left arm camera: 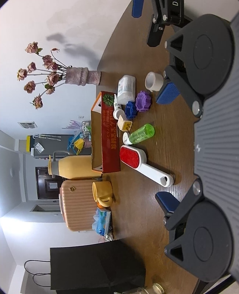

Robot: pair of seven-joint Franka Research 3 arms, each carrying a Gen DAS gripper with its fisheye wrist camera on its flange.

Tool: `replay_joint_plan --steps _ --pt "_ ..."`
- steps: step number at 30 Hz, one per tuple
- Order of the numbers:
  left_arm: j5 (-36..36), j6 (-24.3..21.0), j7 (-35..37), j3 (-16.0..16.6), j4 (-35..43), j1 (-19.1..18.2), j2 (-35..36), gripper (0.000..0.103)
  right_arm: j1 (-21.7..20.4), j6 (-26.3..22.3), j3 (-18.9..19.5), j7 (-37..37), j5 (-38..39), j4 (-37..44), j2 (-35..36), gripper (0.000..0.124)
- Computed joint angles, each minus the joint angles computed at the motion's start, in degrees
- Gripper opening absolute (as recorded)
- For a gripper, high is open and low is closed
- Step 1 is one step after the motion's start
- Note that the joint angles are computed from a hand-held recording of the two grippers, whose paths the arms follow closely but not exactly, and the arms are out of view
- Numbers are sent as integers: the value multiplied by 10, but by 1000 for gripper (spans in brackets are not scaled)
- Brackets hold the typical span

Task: Organize rigid objects
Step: 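Grasp the white tape roll with the right tool while the left tool approaches the lint brush, then lift the tape roll with the right tool while the left tool grasps the red lint brush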

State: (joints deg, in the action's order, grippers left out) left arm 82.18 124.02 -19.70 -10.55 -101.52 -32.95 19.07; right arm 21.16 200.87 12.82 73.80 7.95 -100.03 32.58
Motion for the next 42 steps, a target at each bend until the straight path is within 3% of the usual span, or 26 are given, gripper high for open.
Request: replay_joint_plan --steps 9,16,24,32,38,40,42 --pt "-25 26 8 12 12 20 17 103 16 -70 -11 -19 14 97 61 102" --pt "-47 47 27 24 29 31 34 103 49 -120 -47 -25 46 180 110 101" --pt "-81 78 53 40 55 44 59 103 66 -207 -73 -17 54 311 188 85" --pt "-105 98 78 57 76 50 76 103 53 -290 -43 -43 50 425 254 80" --pt "-125 103 103 64 96 54 89 103 52 -351 -37 -58 56 508 301 57" --pt "-130 116 107 67 99 58 92 103 47 -356 -24 -79 62 529 315 44" --pt "-145 126 111 68 106 63 97 103 36 -361 5 -120 74 546 327 42"
